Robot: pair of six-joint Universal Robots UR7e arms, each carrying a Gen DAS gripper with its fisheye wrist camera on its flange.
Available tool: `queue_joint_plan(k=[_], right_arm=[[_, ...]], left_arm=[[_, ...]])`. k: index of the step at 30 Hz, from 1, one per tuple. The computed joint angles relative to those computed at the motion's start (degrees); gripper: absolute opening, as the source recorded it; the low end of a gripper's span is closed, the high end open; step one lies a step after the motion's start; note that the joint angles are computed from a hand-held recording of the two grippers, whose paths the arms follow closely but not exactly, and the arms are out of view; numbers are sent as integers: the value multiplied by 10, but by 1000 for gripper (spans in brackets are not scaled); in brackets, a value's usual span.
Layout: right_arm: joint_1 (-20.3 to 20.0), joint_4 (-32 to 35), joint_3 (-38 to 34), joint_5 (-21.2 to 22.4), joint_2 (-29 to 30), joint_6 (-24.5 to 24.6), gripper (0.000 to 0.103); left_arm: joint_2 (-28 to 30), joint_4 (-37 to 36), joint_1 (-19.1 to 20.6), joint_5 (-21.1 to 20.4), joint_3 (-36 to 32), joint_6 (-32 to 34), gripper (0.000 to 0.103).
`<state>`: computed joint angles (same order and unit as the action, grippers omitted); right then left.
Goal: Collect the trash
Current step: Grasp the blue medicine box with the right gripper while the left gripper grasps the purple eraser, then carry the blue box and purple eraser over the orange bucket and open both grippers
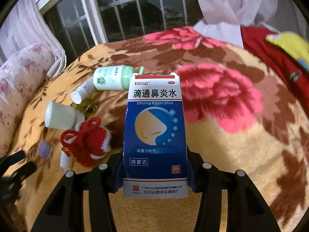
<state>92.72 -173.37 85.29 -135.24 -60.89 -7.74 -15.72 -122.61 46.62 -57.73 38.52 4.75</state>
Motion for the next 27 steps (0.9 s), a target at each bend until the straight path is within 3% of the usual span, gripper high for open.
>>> queue_joint_plan(k=[1,3,4,6,9,13,17,20,23,27], right_arm=[[-2,2,3,6,-3,7,50],[-6,2,8,19,-8,15,50],[-7,1,10,24,-10,16,50],[-8,-2,12,29,-11,17,50],[-12,6,14,37,-14,29,50],[-16,2,19,48,-19,39,50],[-17,-14,27,55,-23,37,50],[-16,-22,30,59,-25,33,50],[-7,-61,41,62,-28,8,50],[23,-113,73,48,-41,-24,50]], left_arm=[[29,38,4,3,-52,-1,87],[71,94,11,16,-122,-7,65],[82,103,11,25,-139,-4,64],[74,77,9,21,-120,21,36],[56,40,7,13,-80,40,34],[8,-45,15,-47,2,48,34],[-35,-103,3,-39,84,48,34],[-93,-152,-10,-44,186,51,34],[-163,-197,-25,-53,304,33,34],[-225,-236,-37,-42,404,20,34]])
